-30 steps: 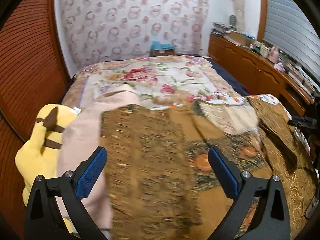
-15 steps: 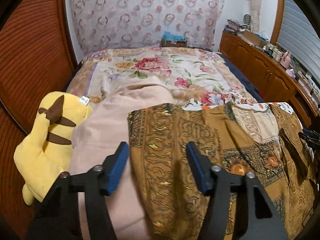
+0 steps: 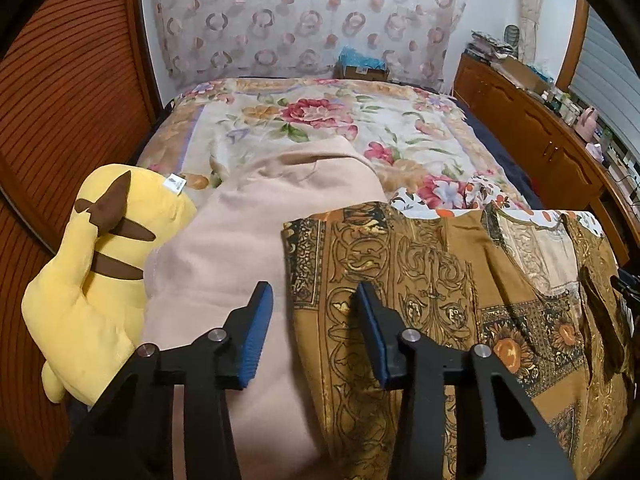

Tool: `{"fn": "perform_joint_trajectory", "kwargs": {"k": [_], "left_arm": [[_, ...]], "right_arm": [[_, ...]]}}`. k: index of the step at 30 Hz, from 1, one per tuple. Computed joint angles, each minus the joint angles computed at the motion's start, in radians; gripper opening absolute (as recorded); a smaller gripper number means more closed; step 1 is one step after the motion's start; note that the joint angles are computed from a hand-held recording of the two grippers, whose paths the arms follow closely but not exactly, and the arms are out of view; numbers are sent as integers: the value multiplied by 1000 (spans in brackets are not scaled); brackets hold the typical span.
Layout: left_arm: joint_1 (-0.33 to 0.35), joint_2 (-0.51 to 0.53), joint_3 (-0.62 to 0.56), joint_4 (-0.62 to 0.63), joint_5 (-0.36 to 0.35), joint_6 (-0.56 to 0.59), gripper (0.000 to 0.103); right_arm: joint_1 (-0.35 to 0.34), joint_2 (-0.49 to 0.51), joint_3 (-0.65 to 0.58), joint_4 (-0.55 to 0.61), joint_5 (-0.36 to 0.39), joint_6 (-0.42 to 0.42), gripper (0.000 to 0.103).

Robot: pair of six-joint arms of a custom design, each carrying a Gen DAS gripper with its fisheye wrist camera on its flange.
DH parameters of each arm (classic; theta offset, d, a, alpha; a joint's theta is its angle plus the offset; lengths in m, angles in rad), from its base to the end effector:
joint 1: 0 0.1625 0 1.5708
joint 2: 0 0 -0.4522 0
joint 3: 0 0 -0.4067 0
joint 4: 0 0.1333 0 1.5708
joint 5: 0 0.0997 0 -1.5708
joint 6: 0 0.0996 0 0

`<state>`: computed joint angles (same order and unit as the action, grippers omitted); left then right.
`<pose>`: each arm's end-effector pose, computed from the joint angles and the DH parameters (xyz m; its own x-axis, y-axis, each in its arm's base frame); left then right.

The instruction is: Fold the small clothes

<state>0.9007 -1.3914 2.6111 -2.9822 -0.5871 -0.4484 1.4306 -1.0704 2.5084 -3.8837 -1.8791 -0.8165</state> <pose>-0.0348 -0.3921 0.1904 -0.7443 -0.1356 -0.6539 0.3185 0.7886 -0.5260 0.0451 -0.4180 0.1718 -0.6891 -0.2135 0.6925 -0.6025 0.6998 -0.3838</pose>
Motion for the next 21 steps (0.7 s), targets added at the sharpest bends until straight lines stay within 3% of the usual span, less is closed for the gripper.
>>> {"fn": "perform_joint_trajectory", "kwargs": {"k": [8, 13, 14, 15, 18, 20, 21], "left_arm": [[15, 3, -9, 14, -17, 12, 37], [23, -3, -15, 38, -31, 30, 35], [20, -2, -12, 29, -34, 42, 19], [16, 0, -9, 12, -36, 54, 9], [-25, -5, 16, -28, -20, 70, 3], [-50, -24, 31, -33, -31, 56, 3], [-66, -28, 39, -28, -17, 43, 3]], "right_arm": [[1, -5, -4, 13, -1, -3, 66], [15, -32, -47, 119, -12, 18, 66], [14, -37, -58, 146, -5, 25, 66], [13, -39, -72, 170, 3, 34, 65], [14, -40, -100, 213, 16, 52, 50], [17, -47, -113, 254, 32, 72, 22], [20, -47, -118, 265, 31, 71, 17]]}}
